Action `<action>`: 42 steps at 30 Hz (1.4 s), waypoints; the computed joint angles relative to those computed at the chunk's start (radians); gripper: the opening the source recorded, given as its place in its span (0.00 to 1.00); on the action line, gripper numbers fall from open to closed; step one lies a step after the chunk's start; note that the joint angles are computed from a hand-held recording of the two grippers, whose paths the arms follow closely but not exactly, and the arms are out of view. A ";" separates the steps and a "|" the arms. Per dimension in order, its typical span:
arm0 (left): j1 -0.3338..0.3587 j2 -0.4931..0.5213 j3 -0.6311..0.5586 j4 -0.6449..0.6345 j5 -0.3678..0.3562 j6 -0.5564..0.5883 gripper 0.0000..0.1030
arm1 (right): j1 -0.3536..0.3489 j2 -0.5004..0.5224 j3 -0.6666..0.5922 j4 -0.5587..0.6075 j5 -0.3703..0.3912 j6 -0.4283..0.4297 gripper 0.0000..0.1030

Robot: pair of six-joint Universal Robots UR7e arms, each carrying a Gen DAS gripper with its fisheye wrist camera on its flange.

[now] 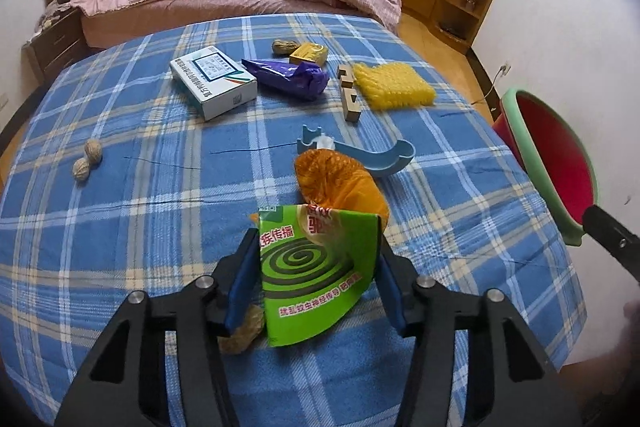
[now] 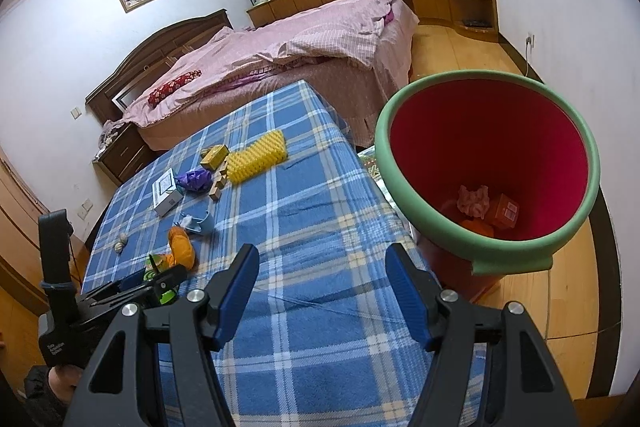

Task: Collect trash
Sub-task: 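Move the left tool back to the bed and grasp the green mosquito-coil packet, then lift the green packet with the left tool while the right tool grasps the orange cloth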

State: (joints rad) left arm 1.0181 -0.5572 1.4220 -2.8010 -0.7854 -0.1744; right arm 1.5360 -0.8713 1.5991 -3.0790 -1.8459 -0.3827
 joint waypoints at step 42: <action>0.056 -0.160 0.145 -0.041 0.109 -0.143 0.52 | 0.101 0.236 -0.207 0.155 0.007 -0.094 0.66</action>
State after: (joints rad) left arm 1.0743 -0.7175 1.5674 -2.8419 -0.6767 -0.3169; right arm 1.6367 -0.6356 1.3924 -2.9242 -1.8392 -0.4772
